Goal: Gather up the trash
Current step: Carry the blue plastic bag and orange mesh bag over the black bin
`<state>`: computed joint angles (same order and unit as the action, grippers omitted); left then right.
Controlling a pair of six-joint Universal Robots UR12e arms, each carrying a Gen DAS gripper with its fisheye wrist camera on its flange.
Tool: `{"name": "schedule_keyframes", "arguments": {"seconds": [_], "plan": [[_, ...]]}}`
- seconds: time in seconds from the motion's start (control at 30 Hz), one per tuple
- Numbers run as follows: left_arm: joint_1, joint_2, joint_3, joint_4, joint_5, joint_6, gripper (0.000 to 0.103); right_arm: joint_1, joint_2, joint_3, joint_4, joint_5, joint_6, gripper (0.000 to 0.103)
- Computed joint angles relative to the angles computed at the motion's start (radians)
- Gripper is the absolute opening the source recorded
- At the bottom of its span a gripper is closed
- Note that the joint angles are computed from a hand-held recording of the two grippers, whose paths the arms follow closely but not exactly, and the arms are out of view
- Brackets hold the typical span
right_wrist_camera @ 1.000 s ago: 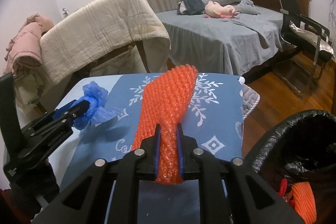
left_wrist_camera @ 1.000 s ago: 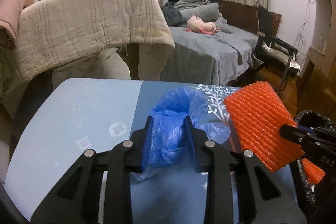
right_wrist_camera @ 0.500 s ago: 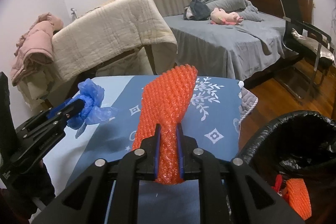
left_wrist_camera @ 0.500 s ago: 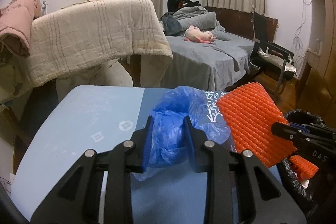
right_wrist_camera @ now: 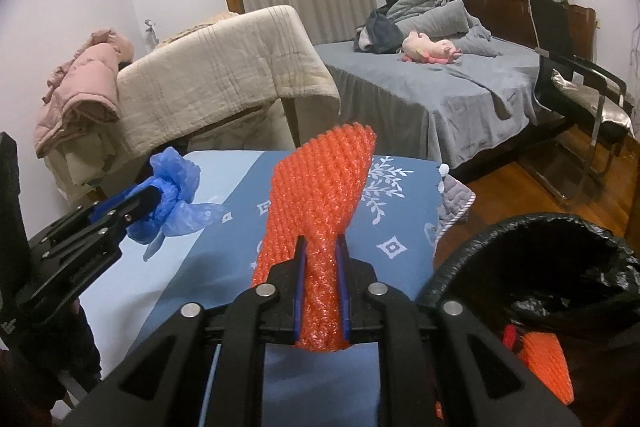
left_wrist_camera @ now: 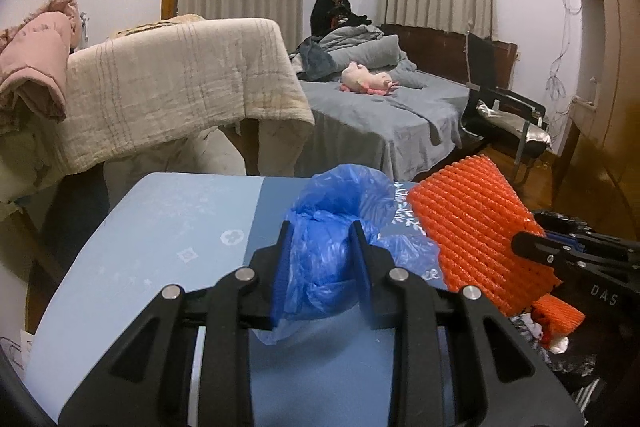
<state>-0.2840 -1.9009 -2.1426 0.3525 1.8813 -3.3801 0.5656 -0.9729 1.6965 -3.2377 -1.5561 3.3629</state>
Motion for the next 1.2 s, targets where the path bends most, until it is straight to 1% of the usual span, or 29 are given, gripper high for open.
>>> {"name": "schedule_keyframes", "arguments": {"seconds": [0.37, 0.53, 0.67, 0.87, 1.2], "plan": [[-0.044, 0.011, 0.001, 0.028, -0.011, 0.011, 0.027, -0.011, -0.066, 0.098, -0.063, -0.030, 0.012, 0.014], [-0.067, 0.005, 0.013, 0.039, -0.016, 0.010, 0.027, -0.018, -0.092, 0.140, -0.094, -0.055, 0.025, 0.014], [-0.087, -0.004, 0.026, 0.051, -0.021, 0.025, 0.027, -0.028, -0.112, 0.169, -0.111, -0.074, 0.034, 0.014], [-0.114, -0.017, 0.048, 0.057, -0.044, 0.045, 0.027, -0.043, -0.137, 0.211, -0.136, -0.105, 0.051, 0.014], [-0.142, -0.047, 0.093, 0.055, -0.105, 0.077, 0.027, -0.068, -0.176, 0.279, -0.163, -0.164, 0.077, 0.014]]}}
